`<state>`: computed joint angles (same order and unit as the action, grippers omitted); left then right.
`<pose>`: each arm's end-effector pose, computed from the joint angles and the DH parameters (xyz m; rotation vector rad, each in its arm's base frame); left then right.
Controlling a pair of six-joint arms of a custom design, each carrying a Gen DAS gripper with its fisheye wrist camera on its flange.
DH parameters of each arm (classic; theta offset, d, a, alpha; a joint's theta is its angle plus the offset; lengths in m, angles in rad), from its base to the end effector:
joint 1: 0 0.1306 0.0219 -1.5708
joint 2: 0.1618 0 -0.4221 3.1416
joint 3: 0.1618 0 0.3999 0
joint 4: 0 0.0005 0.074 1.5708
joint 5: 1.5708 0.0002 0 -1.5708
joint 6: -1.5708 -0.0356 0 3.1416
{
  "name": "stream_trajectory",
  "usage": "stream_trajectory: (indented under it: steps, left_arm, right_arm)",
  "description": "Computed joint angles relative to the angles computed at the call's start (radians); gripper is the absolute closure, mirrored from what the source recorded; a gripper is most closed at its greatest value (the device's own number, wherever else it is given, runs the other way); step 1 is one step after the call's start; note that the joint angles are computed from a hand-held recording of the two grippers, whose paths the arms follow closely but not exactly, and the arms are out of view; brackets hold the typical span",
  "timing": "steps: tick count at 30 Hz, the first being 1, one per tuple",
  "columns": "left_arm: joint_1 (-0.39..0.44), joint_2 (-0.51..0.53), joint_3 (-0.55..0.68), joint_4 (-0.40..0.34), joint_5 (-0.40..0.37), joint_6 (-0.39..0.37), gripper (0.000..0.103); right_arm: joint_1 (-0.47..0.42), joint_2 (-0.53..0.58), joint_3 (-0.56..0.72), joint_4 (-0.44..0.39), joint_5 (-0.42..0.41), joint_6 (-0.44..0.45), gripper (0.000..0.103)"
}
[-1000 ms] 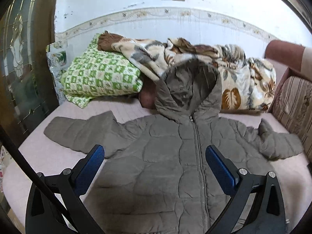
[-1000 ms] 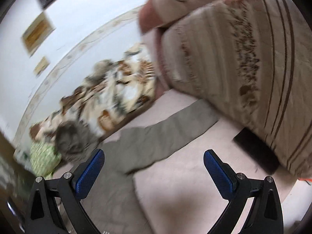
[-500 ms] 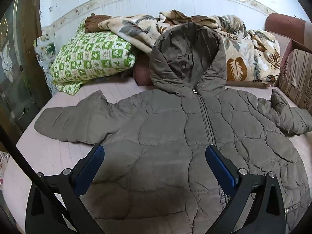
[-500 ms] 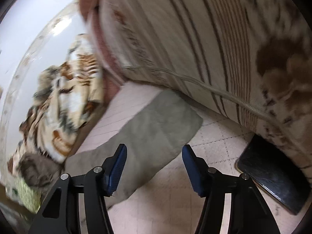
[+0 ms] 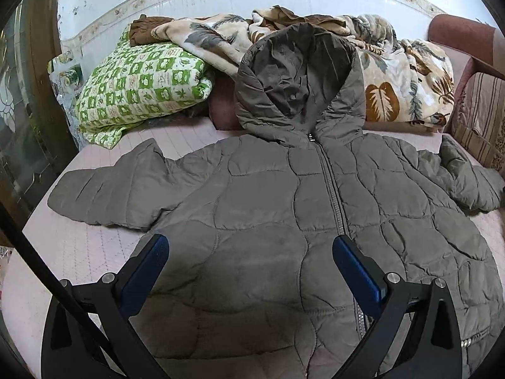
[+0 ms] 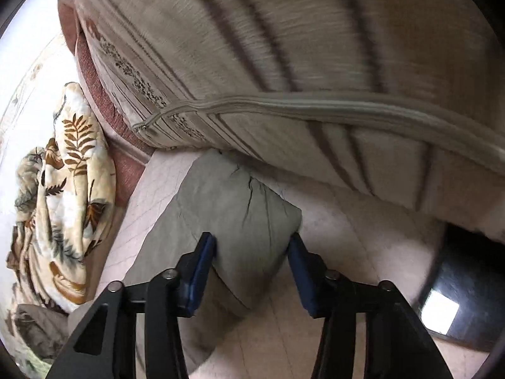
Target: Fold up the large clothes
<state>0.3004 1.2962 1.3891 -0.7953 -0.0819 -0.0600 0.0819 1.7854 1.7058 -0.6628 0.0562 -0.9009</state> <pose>0.4349 0.1372 0.5162 -0.3172 2.2641 0.2821 0.6543 0.0512 0.4171 0.9628 2.1453 0.4295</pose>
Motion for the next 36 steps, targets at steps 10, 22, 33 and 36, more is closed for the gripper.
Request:
stream_trajectory:
  steps: [10,22,33,36]
  left_arm:
    - [0.006,-0.007,-0.003,0.009,0.008,0.01,0.0]
    - [0.043,-0.035,-0.001,0.016,0.04,0.03,0.0]
    - [0.108,-0.038,0.011,-0.01,0.091,0.036,0.0]
    - [0.125,-0.037,0.016,-0.016,0.113,0.046,0.0]
  right_arm:
    - [0.033,-0.098,-0.055,0.134,0.086,0.111,0.087]
    - [0.177,-0.176,0.196,0.084,0.158,0.378,0.092]
    - [0.369,-0.06,0.48,-0.052,0.104,0.459,0.093]
    - [0.352,-0.077,0.431,-0.056,0.056,0.435,0.082]
